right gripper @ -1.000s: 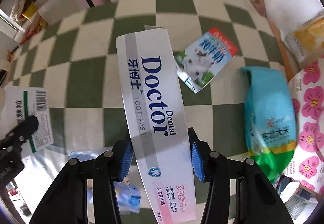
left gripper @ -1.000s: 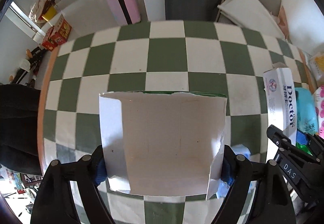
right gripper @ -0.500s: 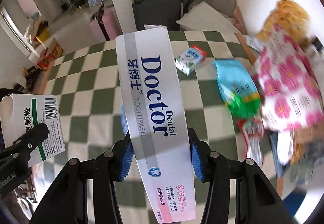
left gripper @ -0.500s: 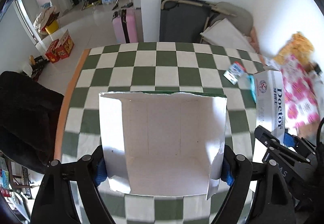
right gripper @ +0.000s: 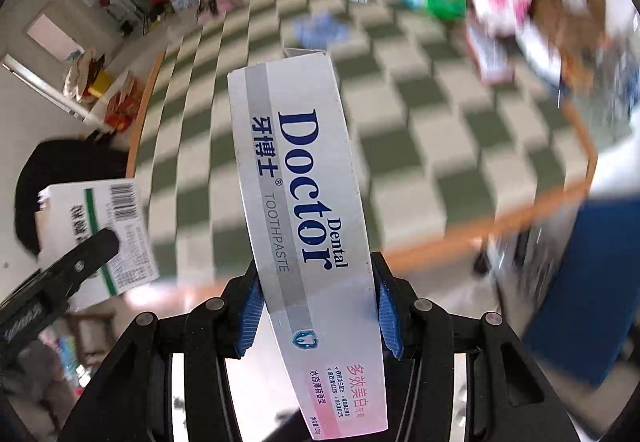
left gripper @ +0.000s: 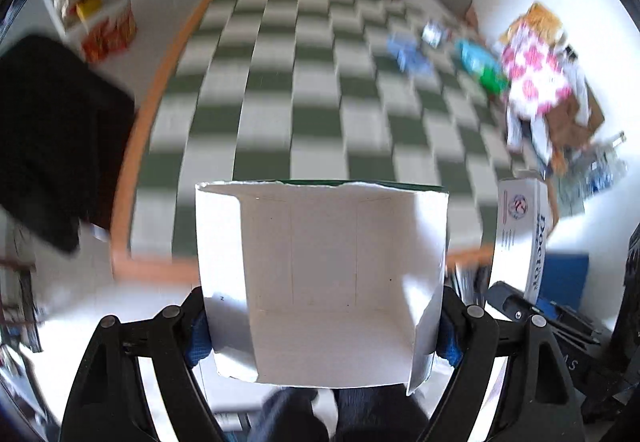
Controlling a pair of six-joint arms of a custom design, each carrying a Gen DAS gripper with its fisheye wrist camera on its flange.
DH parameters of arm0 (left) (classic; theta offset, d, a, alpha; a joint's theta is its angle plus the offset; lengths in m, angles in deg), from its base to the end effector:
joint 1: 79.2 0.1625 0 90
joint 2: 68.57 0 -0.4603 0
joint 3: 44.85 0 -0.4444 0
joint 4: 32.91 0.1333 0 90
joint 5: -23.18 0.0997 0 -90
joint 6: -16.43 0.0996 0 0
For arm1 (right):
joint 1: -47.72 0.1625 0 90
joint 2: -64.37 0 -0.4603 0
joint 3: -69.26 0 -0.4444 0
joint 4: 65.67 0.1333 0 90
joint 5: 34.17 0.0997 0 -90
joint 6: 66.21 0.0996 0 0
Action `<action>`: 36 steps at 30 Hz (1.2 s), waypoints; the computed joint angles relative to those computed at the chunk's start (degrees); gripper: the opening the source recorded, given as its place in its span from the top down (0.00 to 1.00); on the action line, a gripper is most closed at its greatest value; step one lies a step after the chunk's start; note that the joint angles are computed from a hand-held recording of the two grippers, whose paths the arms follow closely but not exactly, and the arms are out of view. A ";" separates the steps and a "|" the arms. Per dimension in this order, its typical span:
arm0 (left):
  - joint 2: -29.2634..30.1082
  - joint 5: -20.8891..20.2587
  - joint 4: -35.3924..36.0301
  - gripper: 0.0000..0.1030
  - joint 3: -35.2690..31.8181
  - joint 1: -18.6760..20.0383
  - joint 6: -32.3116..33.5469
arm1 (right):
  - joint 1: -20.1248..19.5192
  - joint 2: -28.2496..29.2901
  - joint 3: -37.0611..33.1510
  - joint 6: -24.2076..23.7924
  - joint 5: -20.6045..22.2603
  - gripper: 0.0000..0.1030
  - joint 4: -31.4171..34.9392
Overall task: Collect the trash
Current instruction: 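Carry the white box and toothpaste box to the bin and release both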
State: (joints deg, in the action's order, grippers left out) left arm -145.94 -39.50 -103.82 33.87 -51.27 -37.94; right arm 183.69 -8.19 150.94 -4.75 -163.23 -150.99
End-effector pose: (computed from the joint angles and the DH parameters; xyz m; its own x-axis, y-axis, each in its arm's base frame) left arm -0.4528 -0.4427 0.4835 -0.8328 0.1443 -0.5344 0.2591 0.9547 -0.1461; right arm 0.5200 -0.4046 0.4323 -0.8196 0.2763 0.5019 0.0456 0.9047 -0.4236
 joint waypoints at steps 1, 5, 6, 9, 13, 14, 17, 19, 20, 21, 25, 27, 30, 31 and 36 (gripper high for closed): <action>-1.78 -2.18 0.64 0.20 2.37 0.04 -0.94 | 0.77 -1.35 2.50 1.79 2.24 0.50 0.13; -7.04 -7.96 2.16 0.19 11.44 1.28 -4.15 | 1.80 -6.15 12.78 6.34 11.17 0.50 -1.35; -8.40 -9.50 1.55 0.19 14.37 1.99 -4.73 | 1.59 -7.40 15.83 7.00 13.22 0.50 -2.51; -11.20 -12.82 -1.80 0.19 22.04 4.56 -4.38 | -0.83 -10.57 24.40 6.80 18.53 0.50 -7.27; -11.54 -15.43 -9.96 0.18 31.72 10.17 -0.41 | -8.68 -13.74 38.71 1.61 24.81 0.50 -18.68; -11.21 -15.60 -12.23 0.17 33.84 11.68 0.62 | -10.73 -13.76 41.04 0.25 25.13 0.50 -20.88; -9.78 -16.04 -19.31 0.17 39.36 16.37 3.61 | -17.90 -12.25 48.90 -5.59 24.65 0.50 -29.94; -8.86 -15.56 -23.08 0.15 42.34 19.05 4.48 | -22.12 -10.67 52.30 -9.35 24.70 0.50 -34.95; -8.32 -15.35 -24.84 0.15 43.65 20.28 4.96 | -25.25 -9.14 54.88 -11.55 24.51 0.50 -39.28; -7.67 -15.03 -26.33 0.13 44.67 21.52 5.59 | -26.74 -7.76 56.07 -12.82 24.60 0.50 -41.73; -7.03 -11.36 -29.10 0.00 47.59 23.68 6.45 | -36.17 1.43 59.80 -22.25 25.47 0.49 -53.96; -7.70 -8.54 -29.36 0.00 48.53 23.75 5.48 | -38.10 4.50 59.59 -24.44 24.94 0.47 -55.87; -8.72 -5.05 -27.35 0.00 49.09 22.97 2.58 | -39.24 7.66 58.07 -26.74 22.93 0.09 -56.65; -9.37 -4.05 -26.50 0.00 49.21 22.31 1.41 | -38.95 7.96 57.59 -26.84 22.19 0.04 -56.77; -10.79 -2.18 -21.98 0.00 48.75 19.99 -1.77 | -34.23 6.86 55.20 -24.13 15.74 0.01 -51.74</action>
State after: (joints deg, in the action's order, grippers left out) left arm -156.73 -41.68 -125.80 82.63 -31.28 -39.71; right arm 149.46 -1.33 206.14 -28.88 -147.49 -202.73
